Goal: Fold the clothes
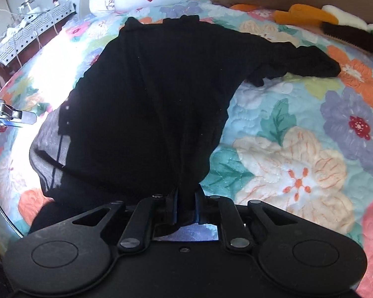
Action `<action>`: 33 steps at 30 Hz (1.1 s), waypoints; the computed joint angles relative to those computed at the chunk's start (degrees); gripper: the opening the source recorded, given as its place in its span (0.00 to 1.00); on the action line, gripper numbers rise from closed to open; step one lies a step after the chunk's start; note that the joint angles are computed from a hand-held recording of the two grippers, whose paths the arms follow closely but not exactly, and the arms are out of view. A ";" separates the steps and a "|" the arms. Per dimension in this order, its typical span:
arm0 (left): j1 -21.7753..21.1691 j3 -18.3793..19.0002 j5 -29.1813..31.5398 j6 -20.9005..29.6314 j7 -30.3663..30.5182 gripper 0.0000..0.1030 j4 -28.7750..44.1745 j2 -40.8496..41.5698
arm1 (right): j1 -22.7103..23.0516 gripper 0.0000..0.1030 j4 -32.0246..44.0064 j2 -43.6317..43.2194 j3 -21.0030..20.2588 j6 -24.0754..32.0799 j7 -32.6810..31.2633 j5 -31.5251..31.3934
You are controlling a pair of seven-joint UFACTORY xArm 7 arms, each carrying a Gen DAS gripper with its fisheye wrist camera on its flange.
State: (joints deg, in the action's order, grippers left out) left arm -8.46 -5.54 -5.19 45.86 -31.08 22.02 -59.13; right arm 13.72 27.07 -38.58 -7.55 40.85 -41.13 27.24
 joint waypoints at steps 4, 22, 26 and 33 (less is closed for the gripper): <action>0.52 0.49 1.11 -1.46 1.34 0.47 2.65 -0.33 | -0.11 0.43 1.29 -4.81 -3.78 4.84 -0.38 3.21; -6.34 16.97 -11.82 -36.42 21.44 0.46 10.71 32.15 | 3.94 0.74 30.71 21.38 3.00 10.99 -5.31 21.90; -6.19 17.78 -11.17 -44.32 25.96 0.46 9.65 33.73 | 2.87 0.70 40.14 34.34 6.20 12.97 -0.15 27.32; -23.40 36.39 -25.27 -39.96 44.75 0.52 21.36 44.86 | 0.78 0.74 64.36 56.69 12.26 19.06 18.12 23.78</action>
State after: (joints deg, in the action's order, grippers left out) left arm -31.86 30.85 -30.46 5.90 13.67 43.38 -14.27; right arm 14.50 91.43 18.11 4.71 59.91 -23.02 51.01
